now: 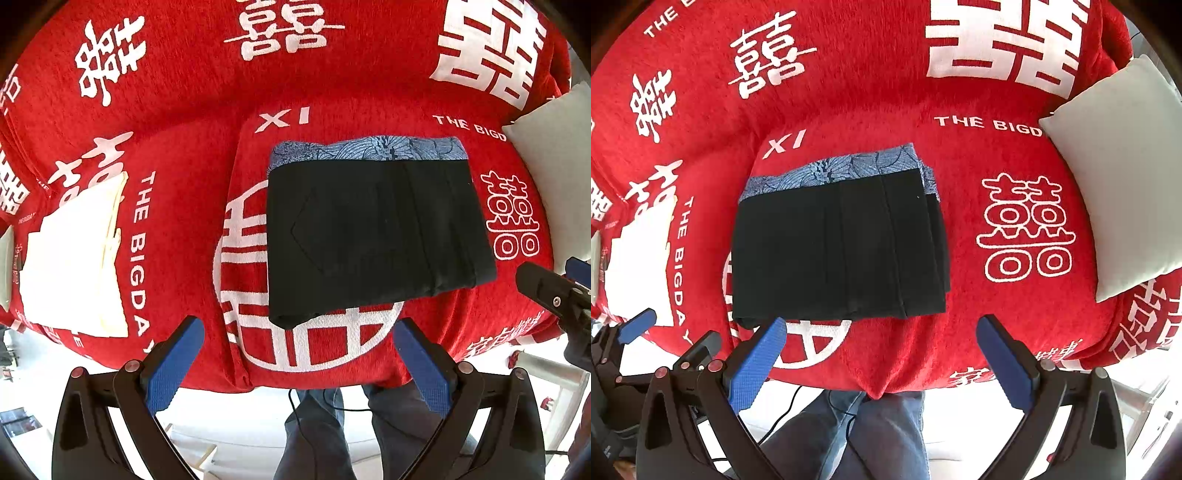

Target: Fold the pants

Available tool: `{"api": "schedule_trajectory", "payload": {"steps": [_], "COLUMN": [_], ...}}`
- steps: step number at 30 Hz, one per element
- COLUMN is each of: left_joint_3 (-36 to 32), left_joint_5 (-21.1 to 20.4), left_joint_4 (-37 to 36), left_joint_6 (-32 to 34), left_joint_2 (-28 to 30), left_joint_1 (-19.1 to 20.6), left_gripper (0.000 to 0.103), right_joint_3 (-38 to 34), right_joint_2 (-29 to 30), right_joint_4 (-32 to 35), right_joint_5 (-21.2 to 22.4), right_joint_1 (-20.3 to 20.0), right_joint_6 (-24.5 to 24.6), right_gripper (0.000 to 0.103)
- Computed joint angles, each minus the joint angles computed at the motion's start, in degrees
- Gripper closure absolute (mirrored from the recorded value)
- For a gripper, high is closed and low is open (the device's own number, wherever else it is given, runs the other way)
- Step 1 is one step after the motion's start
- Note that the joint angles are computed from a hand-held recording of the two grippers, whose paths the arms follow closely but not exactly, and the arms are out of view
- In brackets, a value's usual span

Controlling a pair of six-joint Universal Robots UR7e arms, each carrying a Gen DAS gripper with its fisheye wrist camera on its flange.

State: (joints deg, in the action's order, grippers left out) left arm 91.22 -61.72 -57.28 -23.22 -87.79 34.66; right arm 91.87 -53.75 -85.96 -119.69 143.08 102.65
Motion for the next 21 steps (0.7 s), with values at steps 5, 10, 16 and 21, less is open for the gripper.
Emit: {"api": "schedule_trajectory", "payload": {"steps": [5, 10, 16, 21], "left_joint_3": [-0.1, 0.0, -0.1, -0.2], "left_joint_5": [-0.3, -0.4, -0.5, -0.8], "left_joint_4": [0.3, -0.1, -0.1, 0.2], "left_joint_6": [0.1, 0.5, 1.0, 1.1], "left_joint_2": [0.0, -0.1, -0.1, -0.1], "left_joint_1": [-0.1, -0.5, -0.6, -0.6], "left_gripper": [0.0, 0.0, 0.0, 0.0], "right_joint_3": [-0.2, -0.6, -1.3, -1.5], "right_joint_2": [0.1, 0.3, 0.6, 0.7], "right_joint_4": [0.3, 0.7, 1.7, 1.9], "right_joint_5": [0.2, 0.0, -0.3, -0.3], "right_joint_1": [0.1, 0.2, 0.3, 0.3], "right_joint_6": [-0.1, -0.1, 0.1, 0.0], "right_gripper": [0.0, 0.0, 0.0, 0.0]}}
